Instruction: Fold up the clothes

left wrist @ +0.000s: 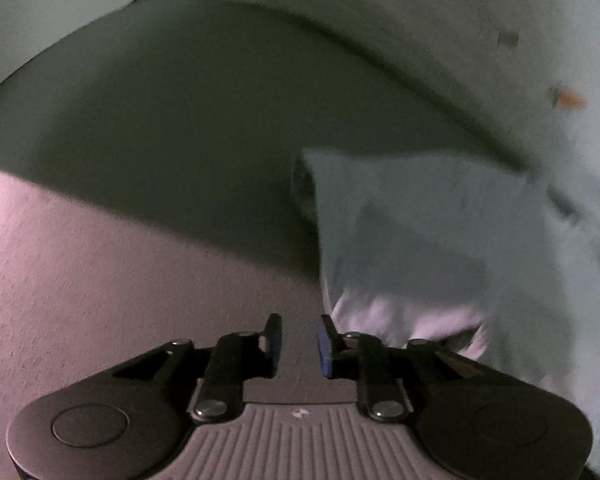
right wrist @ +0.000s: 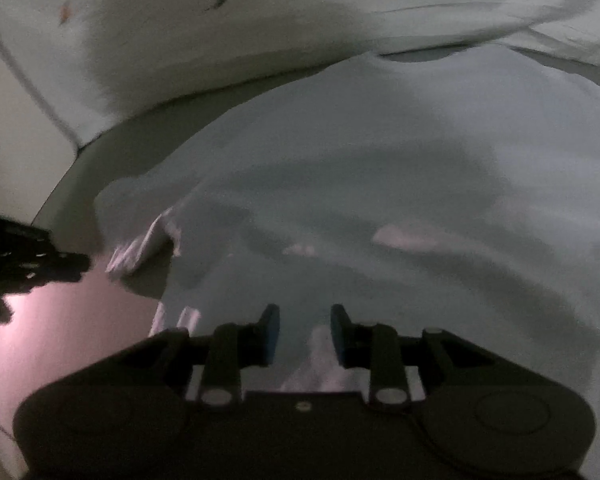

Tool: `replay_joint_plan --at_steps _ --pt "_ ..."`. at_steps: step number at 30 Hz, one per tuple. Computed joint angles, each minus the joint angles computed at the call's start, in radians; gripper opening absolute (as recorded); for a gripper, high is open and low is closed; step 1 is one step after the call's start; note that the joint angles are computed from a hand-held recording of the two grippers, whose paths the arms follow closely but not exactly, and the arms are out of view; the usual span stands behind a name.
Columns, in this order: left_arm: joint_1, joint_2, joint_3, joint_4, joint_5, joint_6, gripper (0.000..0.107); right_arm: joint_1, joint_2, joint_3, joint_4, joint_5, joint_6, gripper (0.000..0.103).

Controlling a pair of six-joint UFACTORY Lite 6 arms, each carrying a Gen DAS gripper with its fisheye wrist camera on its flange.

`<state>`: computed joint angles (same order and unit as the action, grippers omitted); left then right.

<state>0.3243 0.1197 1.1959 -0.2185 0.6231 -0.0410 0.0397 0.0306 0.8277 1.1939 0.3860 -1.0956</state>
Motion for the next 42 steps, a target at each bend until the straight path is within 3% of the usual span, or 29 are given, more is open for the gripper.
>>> replay_joint_plan --at_steps 2,7,12,17,19,21,25,30,32,34,35,36,37,40,42 --pt "-0.011 0.028 0.037 0.024 -0.028 0.004 0.042 0.009 0.054 0.043 0.025 -0.044 -0.016 0.028" --pt "-0.06 0.187 0.186 0.183 -0.06 -0.058 0.044 0.057 0.287 0.29 0.015 -0.137 -0.046 0.027" --pt "-0.044 0.312 0.311 0.217 -0.086 -0.037 0.068 0.061 0.593 0.678 -0.195 -0.123 0.172 0.024" --pt "-0.024 0.389 0.368 0.088 -0.114 0.075 0.07 0.083 0.741 0.886 -0.35 -0.127 0.317 0.024" --pt "-0.038 0.371 0.308 0.07 -0.195 0.094 0.062 0.088 0.746 0.89 -0.373 -0.135 0.342 0.025" --pt "-0.031 0.357 0.272 -0.063 -0.236 0.208 0.014 0.081 0.724 0.867 -0.361 -0.127 0.344 0.025" --pt "-0.061 0.332 0.287 -0.043 -0.238 0.16 0.008 0.051 0.613 0.734 -0.276 -0.131 0.319 0.025" --pt "-0.141 0.286 0.423 -0.35 -0.116 0.373 0.008 -0.04 0.356 0.433 -0.046 -0.175 0.086 0.026" --pt "-0.239 0.305 0.504 -0.385 -0.087 0.394 0.008 -0.098 0.245 0.319 0.001 -0.178 0.027 0.026" --pt "-0.351 0.364 0.608 -0.394 -0.037 0.388 0.016 -0.158 0.132 0.225 -0.067 -0.171 0.095 0.026" --pt "-0.412 0.403 0.657 -0.376 -0.021 0.366 0.032 -0.183 0.081 0.189 -0.142 -0.169 0.178 0.026" --pt "-0.469 0.441 0.69 -0.359 -0.019 0.339 0.057 -0.209 0.043 0.162 -0.213 -0.165 0.253 0.026" --pt "-0.501 0.456 0.697 -0.355 -0.015 0.316 0.068 -0.239 0.012 0.136 -0.276 -0.159 0.312 0.026" --pt "-0.557 0.434 0.649 -0.378 0.01 0.267 0.071 -0.329 -0.09 0.063 -0.41 -0.121 0.433 0.027" --pt "-0.561 0.321 0.505 -0.445 -0.011 0.333 0.082 -0.383 -0.152 0.015 -0.333 -0.084 0.341 0.032"
